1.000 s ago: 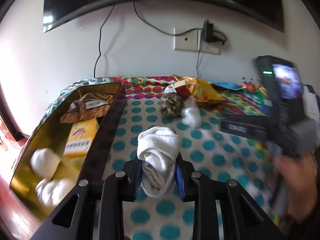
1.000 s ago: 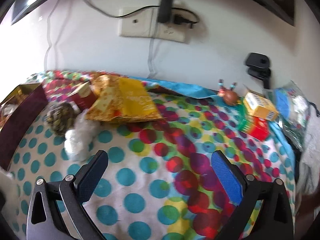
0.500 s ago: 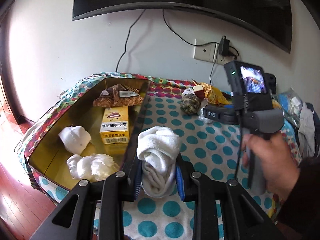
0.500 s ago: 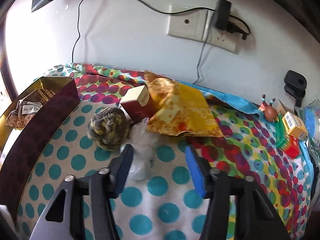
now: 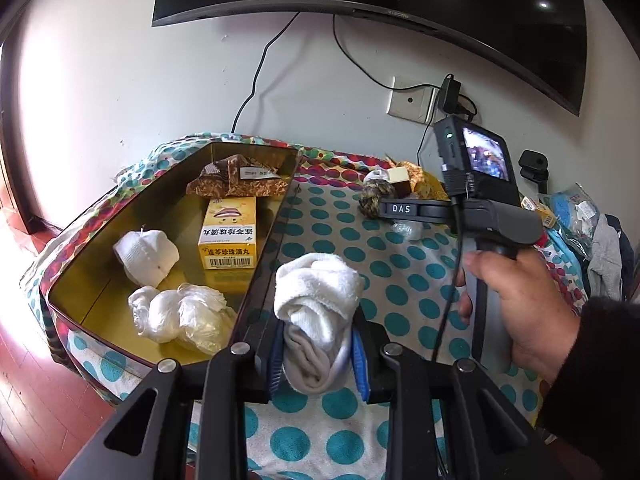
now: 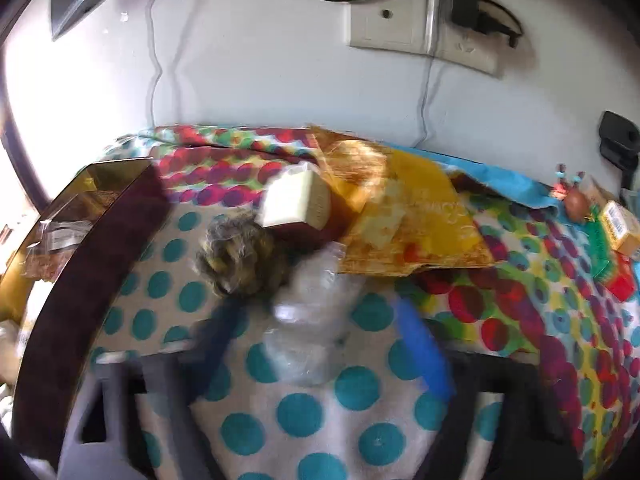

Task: Organize objects
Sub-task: 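Place the towel in the gold tray with the left tool while the right tool grasps a plastic bag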

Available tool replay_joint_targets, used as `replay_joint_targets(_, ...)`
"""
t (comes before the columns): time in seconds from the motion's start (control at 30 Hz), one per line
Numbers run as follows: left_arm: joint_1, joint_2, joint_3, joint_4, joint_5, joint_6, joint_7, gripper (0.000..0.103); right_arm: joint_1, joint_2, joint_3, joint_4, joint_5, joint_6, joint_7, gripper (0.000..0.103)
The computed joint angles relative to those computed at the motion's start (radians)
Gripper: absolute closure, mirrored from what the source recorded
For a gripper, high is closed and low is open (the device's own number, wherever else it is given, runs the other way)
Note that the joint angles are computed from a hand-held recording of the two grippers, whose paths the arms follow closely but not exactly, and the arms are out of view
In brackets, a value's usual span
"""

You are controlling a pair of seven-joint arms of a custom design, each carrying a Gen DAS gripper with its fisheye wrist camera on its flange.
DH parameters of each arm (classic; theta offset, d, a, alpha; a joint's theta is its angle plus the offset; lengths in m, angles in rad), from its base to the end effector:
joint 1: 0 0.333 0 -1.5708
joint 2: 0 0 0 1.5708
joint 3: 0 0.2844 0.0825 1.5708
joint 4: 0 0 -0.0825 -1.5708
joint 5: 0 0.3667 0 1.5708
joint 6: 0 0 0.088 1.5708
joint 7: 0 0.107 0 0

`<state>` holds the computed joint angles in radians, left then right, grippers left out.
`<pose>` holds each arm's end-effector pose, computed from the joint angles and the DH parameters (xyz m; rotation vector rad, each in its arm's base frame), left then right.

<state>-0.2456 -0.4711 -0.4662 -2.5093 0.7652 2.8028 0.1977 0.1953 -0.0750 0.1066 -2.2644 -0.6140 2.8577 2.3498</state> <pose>0.3127 -0.3266 0.4747 -1.7112 1.7427 -0.9914 0.5034 0.1904 0.4393 -1.8412 1.7347 -0.6745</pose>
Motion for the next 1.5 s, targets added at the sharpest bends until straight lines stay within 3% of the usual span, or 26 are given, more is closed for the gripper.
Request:
replay_joint_targets(0.17,-0.006,-0.003,0.007,0.000,-0.007,0.000,0.008,0.075,-0.008,-0.026,-0.013,-0.045,0.075,0.031,-0.065,0.069)
replay_joint_targets(0.3,0.000,-0.019,0.000,-0.004,-0.005,-0.017,-0.004,0.075,-0.084,-0.089,0.030,-0.105,-0.079,0.051,0.068,0.069)
replay_joint_targets(0.47,0.009,-0.043,0.013,0.006,-0.008,-0.045,0.007,0.075,-0.136,-0.147,0.053,-0.163,-0.091,0.036,0.084,0.069)
replay_joint_targets(0.73,0.031,-0.088,0.059,-0.001,-0.033,-0.184,0.089,0.075,-0.170,-0.189,0.046,-0.240,0.087,0.072,0.005,0.069)
replay_joint_targets(0.9,0.030,-0.086,0.093,-0.018,-0.063,-0.230,0.150,0.075,-0.207,-0.194,0.084,-0.249,0.129,0.084,-0.030,0.069)
replay_joint_targets(1.27,0.054,0.025,0.094,0.074,-0.038,-0.283,0.190,0.075,-0.216,-0.189,0.096,-0.253,0.205,0.098,-0.090,0.069)
replay_joint_targets(1.5,0.034,0.131,0.149,0.170,-0.114,-0.296,0.279,0.074,-0.213,-0.188,0.096,-0.255,0.247,0.103,-0.124,0.068)
